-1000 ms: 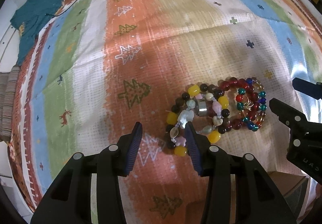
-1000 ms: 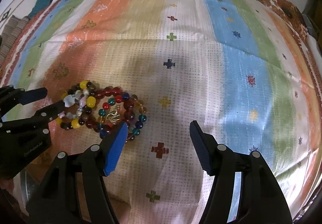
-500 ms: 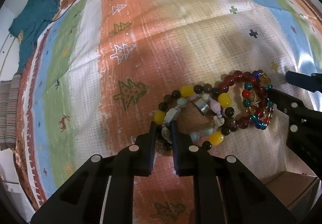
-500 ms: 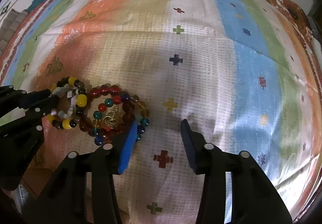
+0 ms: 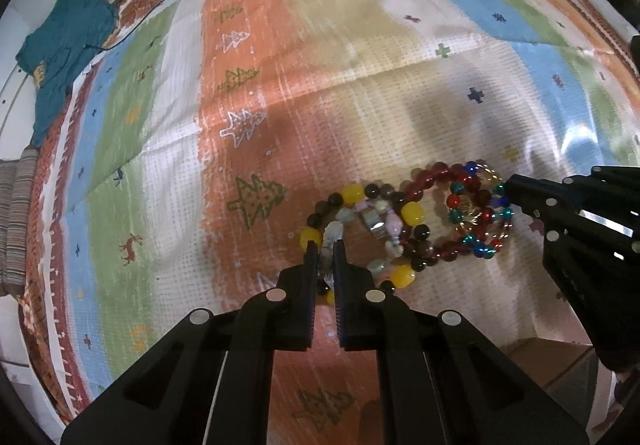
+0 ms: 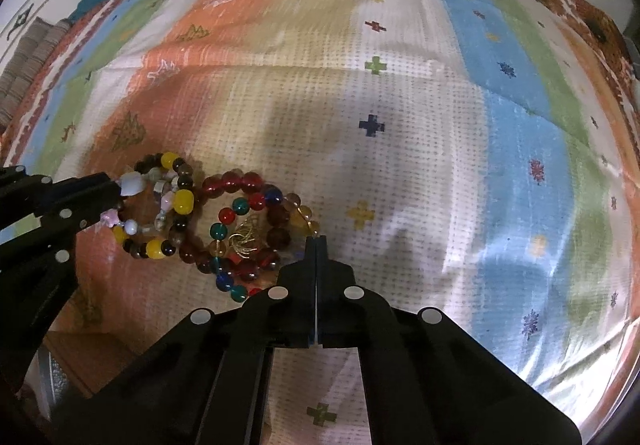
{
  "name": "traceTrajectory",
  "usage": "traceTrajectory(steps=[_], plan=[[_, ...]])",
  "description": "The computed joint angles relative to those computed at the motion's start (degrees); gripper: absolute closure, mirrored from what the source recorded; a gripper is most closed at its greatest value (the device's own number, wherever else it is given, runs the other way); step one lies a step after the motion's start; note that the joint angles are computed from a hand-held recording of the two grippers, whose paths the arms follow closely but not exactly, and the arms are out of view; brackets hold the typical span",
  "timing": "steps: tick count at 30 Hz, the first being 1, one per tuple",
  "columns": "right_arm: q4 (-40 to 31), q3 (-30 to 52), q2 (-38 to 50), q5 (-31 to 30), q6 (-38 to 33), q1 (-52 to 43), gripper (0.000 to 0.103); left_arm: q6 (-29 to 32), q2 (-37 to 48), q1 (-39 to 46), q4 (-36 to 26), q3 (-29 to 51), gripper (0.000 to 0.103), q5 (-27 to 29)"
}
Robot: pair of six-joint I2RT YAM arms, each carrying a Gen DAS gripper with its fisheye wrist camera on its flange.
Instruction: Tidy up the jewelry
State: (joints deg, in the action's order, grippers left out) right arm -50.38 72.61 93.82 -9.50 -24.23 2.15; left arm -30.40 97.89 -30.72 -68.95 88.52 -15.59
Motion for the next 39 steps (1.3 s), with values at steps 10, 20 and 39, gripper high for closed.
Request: traceTrajectory(steps=[10,20,39], plan=[[-2.8,1.9,-1.3,-2.0,0.2,-0.7,0.102,-0.8,-3.4,-0.7,-0.9,1.6,0.096,0.2],[-1.3,1.1,-0.1,0.4,1.8,-0.5,0.101,-0.5,-3.6,0.2,-0.7,0.6,0.096,0.9],[1.1,-0.7,1.0,2.4,1.4,0.3,0.066,0.4,-2.3,0.9,0.1,0.2,0.095,1.1]])
